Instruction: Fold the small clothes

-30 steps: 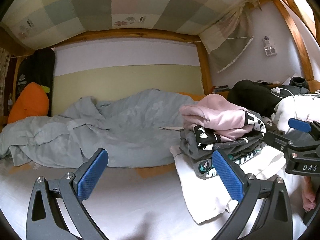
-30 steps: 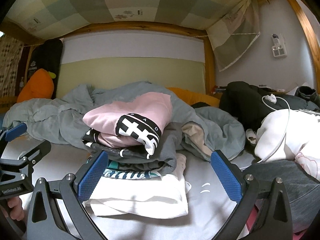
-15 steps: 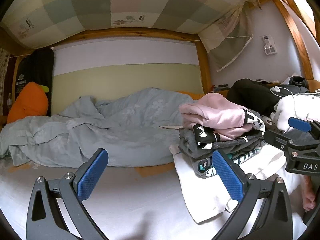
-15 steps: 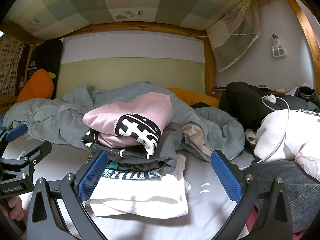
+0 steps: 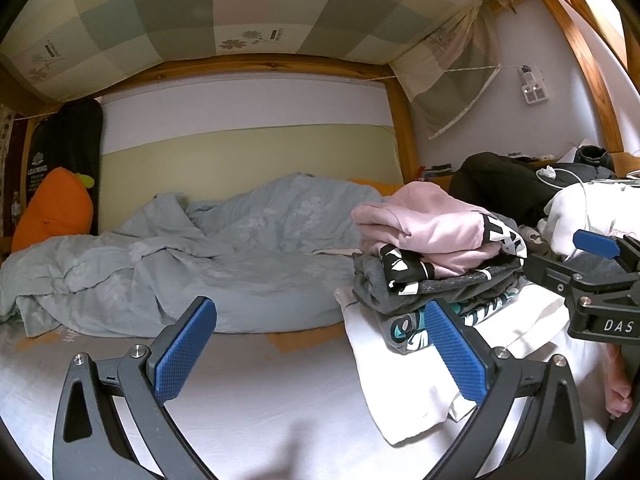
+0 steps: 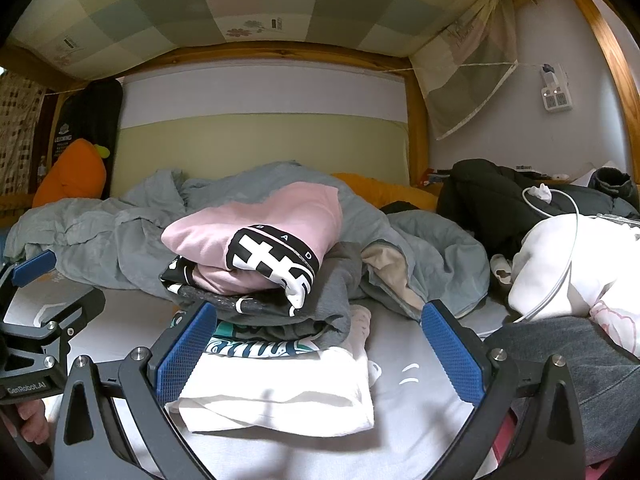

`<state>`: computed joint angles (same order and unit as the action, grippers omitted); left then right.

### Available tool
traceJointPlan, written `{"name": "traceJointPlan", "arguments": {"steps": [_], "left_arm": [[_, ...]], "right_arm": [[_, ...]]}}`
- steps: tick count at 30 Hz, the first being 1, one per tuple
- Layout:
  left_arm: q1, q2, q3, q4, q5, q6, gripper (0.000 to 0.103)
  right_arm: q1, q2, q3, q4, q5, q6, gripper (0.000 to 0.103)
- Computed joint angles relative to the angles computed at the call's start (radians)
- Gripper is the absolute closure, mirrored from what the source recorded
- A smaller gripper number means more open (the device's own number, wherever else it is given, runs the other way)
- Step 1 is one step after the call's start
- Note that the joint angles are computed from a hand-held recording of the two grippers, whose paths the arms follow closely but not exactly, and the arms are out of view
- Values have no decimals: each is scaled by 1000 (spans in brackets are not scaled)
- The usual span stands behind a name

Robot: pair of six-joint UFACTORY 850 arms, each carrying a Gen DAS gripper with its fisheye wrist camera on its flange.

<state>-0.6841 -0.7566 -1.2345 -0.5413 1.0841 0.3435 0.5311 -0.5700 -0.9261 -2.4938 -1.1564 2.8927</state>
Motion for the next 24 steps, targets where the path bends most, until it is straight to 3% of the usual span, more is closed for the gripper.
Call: {"name": "traceJointPlan", "arguments": {"steps": [24], "left_arm": [[-1,1,-4,13,-22,7,0]], "right_arm": [[1,-3,6,12,-14,5,0]]}}
